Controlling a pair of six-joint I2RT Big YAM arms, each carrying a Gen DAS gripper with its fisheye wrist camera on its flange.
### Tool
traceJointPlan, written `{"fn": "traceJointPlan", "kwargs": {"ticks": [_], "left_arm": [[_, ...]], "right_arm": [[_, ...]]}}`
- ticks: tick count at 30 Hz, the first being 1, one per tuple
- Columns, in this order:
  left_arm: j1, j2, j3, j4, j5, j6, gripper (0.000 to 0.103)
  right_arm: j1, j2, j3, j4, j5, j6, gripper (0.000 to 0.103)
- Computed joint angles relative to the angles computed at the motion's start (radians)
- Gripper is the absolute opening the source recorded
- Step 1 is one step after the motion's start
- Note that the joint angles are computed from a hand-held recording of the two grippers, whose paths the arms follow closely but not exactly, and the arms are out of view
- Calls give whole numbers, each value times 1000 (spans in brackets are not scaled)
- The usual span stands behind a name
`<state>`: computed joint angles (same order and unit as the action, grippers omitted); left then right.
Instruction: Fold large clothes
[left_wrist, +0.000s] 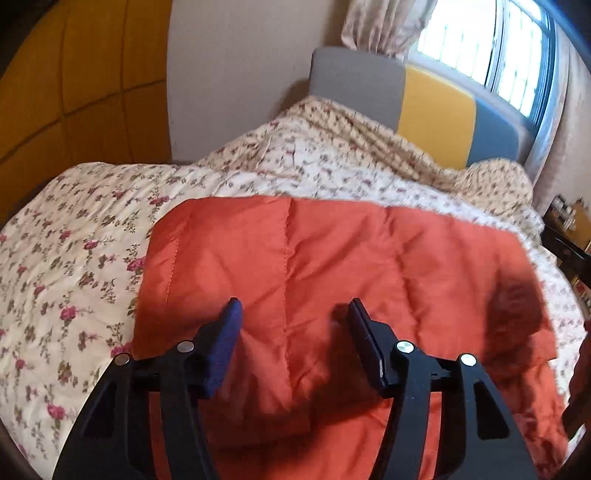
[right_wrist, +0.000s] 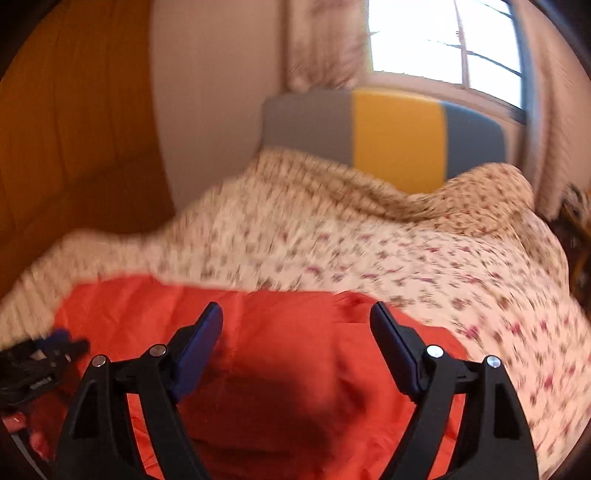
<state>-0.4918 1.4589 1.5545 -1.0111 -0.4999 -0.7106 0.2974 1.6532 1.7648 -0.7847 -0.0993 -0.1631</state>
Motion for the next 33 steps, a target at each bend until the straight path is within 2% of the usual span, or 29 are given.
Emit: {"fn": "traceJointPlan", "kwargs": {"ticks": [2,3,4,5,7,10,14,17,19,21,23,25,27,29,31,33], "left_arm": [[8,27,22,-26,-4,31,59],[17,50,47,-49,2,54,59],[25,62,62,-55,10,73,59],[28,64,64,-52,13,84,59],[42,81,75,-53,34,111,59],[61,85,46,-7,78,136,59],[67,60,-32,102,76,161,59],[53,55,-26,86,53,166,59],[36,51,-4,40,33,158,59],[21,29,2,36,26,158,60],[6,7,0,72,-13,173,76],[1,19,37,80,-60,179,79],[11,59,94,48,-45,174,79],[22,127,174,-16,-43,161,79],[35,209,260,-100,-29,151,79],[39,247,284,-132,-39,150,81]], "right_arm": [[24,64,51,-71,67,-42,80],[23,84,54,-93,75,-35,80],[13,90,42,-104,50,-10,81],[-10,85,7,-95,-17,44,81],[-43,33,-121,10,-111,94,81],[-37,-2,-203,104,-92,76,81],[-33,45,-152,90,-79,64,86],[-34,48,-144,78,-69,49,86],[-42,42,-127,46,-90,50,86],[-56,10,-136,55,-126,84,85],[-65,-36,-168,107,-157,116,85],[-56,-51,-159,118,-153,109,86],[-39,-36,-128,96,-115,80,86],[-31,-1,-90,68,-90,66,86],[-30,29,-63,41,-75,68,86],[-36,75,-30,-9,-76,83,87]]}}
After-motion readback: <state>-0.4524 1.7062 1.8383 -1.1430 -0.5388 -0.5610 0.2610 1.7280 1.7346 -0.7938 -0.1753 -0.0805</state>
